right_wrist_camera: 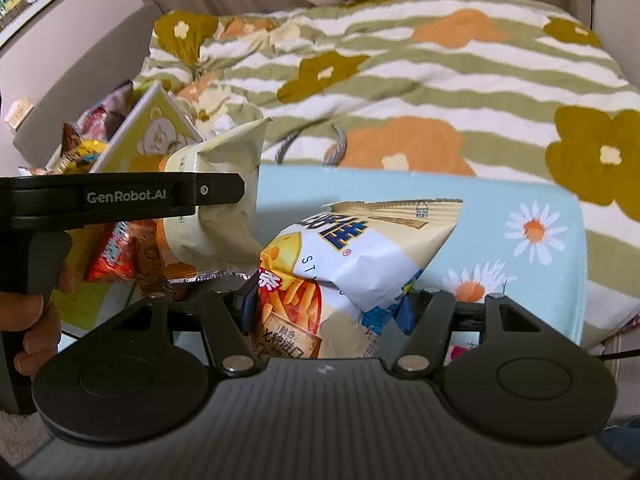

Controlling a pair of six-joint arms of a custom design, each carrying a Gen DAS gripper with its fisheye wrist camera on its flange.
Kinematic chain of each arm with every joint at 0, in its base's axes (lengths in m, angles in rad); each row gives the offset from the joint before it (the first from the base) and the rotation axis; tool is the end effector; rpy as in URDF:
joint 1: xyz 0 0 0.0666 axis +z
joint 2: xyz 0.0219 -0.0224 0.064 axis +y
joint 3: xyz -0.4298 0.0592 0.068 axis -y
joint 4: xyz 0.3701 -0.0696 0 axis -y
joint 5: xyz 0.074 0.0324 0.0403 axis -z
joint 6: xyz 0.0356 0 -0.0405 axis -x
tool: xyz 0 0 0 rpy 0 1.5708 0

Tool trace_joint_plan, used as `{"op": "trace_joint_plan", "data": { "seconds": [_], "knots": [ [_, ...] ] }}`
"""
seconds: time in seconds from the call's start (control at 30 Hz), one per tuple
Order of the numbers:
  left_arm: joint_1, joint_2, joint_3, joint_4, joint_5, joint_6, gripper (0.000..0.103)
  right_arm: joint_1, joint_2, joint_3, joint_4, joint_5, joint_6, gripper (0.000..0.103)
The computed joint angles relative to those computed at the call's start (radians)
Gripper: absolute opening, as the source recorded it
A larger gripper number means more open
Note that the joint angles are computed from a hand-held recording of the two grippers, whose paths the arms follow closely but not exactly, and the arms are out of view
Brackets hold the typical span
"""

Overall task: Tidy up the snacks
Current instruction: 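Grasp the orange-white bread bag with the left tool while the right tool grasps the white fries bag, then carry both bags over the yellow box and release them inside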

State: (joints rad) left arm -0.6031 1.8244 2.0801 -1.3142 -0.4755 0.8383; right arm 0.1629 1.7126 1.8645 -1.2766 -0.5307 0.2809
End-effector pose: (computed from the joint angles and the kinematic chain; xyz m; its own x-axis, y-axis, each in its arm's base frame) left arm 0.5075 -0.3302 0.5310 -0.7176 -0.3084 -0.6245 -0.3201 0.9423 -0.0976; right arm 0.5505 0.1083 0.5079 -0.7568 -0.3667 -0.5411 -0.5882 0.7431 0.3191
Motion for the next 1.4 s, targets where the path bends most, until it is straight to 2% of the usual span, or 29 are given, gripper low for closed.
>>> {"op": "trace_joint_plan", "data": {
  "seconds": [0.27, 0.53, 0.7, 0.93, 1.07, 1.17, 1.2, 1.27, 1.3, 1.33, 1.4],
  "knots": [
    [-0.052, -0.108, -0.034, 0.027, -0.14, 0.023, 0.063, 0.006, -0.064, 0.006, 0.059, -0.034, -0.022, 0.077],
    [-0.102, -0.253, -0.113, -0.052, -0.321, 0.124, 0.063, 0.074, -0.123, 0.036, 0.104, -0.081, -0.049, 0.077],
    [-0.112, -0.361, -0.194, -0.122, -0.401, 0.174, 0.063, 0.159, -0.164, 0.028, 0.162, -0.072, -0.12, 0.077],
    [-0.081, -0.506, -0.334, -0.181, -0.412, 0.172, 0.063, 0.311, -0.205, -0.006, 0.243, 0.011, -0.268, 0.077],
    [-0.037, -0.586, -0.428, -0.148, -0.363, 0.121, 0.063, 0.392, -0.218, -0.022, 0.258, 0.078, -0.328, 0.077],
    [-0.002, -0.637, -0.495, -0.092, -0.321, 0.054, 0.064, 0.443, -0.211, -0.021, 0.259, 0.135, -0.365, 0.077],
    [0.008, -0.653, -0.518, -0.074, -0.308, 0.037, 0.066, 0.455, -0.213, -0.025, 0.258, 0.152, -0.376, 0.077],
    [0.032, -0.672, -0.556, -0.045, -0.293, -0.001, 0.085, 0.486, -0.212, -0.027, 0.257, 0.196, -0.399, 0.077],
    [0.035, -0.679, -0.571, -0.049, -0.301, -0.006, 0.1, 0.498, -0.214, -0.032, 0.259, 0.217, -0.409, 0.077],
    [0.04, -0.688, -0.59, -0.039, -0.308, -0.018, 0.102, 0.508, -0.214, -0.036, 0.261, 0.235, -0.418, 0.077],
    [0.06, -0.721, -0.632, 0.001, -0.274, -0.063, 0.102, 0.528, -0.213, -0.042, 0.262, 0.277, -0.437, 0.077]
  ]
}}
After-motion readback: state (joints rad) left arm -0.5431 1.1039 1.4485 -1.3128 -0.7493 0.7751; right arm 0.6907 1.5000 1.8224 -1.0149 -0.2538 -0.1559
